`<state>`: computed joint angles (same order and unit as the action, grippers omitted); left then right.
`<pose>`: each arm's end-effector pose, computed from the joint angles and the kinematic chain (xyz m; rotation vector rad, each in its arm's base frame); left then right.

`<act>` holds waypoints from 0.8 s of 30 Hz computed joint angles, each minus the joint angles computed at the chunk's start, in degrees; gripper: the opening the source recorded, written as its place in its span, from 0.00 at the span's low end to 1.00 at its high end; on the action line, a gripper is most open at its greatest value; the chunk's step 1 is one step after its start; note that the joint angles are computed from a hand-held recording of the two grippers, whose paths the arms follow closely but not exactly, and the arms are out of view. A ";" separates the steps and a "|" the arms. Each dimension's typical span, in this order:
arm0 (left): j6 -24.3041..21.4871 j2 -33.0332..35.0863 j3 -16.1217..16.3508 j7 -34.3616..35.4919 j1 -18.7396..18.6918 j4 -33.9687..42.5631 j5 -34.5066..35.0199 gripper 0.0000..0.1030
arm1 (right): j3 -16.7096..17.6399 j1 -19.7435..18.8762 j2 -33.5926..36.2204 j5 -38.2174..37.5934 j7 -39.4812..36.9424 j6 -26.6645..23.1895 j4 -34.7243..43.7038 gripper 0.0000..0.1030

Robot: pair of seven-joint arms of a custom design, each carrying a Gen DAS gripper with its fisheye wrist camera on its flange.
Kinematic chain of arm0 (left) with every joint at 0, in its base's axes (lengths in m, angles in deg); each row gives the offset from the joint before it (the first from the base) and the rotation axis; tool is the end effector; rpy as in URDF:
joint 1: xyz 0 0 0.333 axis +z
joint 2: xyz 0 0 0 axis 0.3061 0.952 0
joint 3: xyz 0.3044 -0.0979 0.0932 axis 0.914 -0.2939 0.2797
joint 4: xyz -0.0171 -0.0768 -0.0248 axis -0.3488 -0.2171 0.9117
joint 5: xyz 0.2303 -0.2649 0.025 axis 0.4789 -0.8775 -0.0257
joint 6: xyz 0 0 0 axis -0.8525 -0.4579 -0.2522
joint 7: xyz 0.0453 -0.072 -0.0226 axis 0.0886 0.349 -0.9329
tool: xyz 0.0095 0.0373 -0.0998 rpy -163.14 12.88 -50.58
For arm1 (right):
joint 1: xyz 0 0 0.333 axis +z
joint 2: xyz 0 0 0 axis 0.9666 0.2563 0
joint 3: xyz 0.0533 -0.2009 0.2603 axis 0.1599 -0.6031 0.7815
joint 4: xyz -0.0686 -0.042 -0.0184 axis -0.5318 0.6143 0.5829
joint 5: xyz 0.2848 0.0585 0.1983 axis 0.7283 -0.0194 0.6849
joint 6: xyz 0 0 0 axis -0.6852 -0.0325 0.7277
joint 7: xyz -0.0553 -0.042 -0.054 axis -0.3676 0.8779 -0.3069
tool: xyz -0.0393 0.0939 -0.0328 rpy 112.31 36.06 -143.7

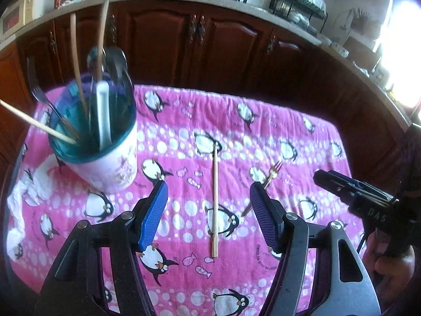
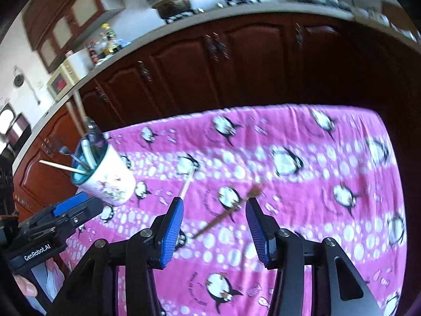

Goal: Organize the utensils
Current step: 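Move both open tools down to the chopstick and fork on the cloth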

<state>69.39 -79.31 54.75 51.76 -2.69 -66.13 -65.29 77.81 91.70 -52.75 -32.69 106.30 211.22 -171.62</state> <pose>0.4201 -0.3357 0.6190 -1.8855 1.9525 -0.9116 0.4378 0.2125 0.6200 -1.7603 1.6794 -0.2962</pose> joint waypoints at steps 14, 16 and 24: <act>-0.61 9.06 0.44 1.90 -0.28 4.38 -1.76 0.63 | -5.22 2.00 6.75 18.38 -12.00 3.74 -2.65 0.42; -1.34 10.65 0.57 1.89 -0.45 5.95 -1.22 0.63 | -5.25 1.53 8.57 19.67 -13.23 3.96 -1.46 0.40; -4.64 18.43 1.56 2.26 -1.01 14.32 -0.50 0.63 | -5.28 -0.11 13.90 25.65 -21.80 6.22 2.19 0.38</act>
<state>64.75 -60.88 56.32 54.02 -3.71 -51.80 -65.79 72.53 91.59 -38.85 -7.04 84.50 217.44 -169.44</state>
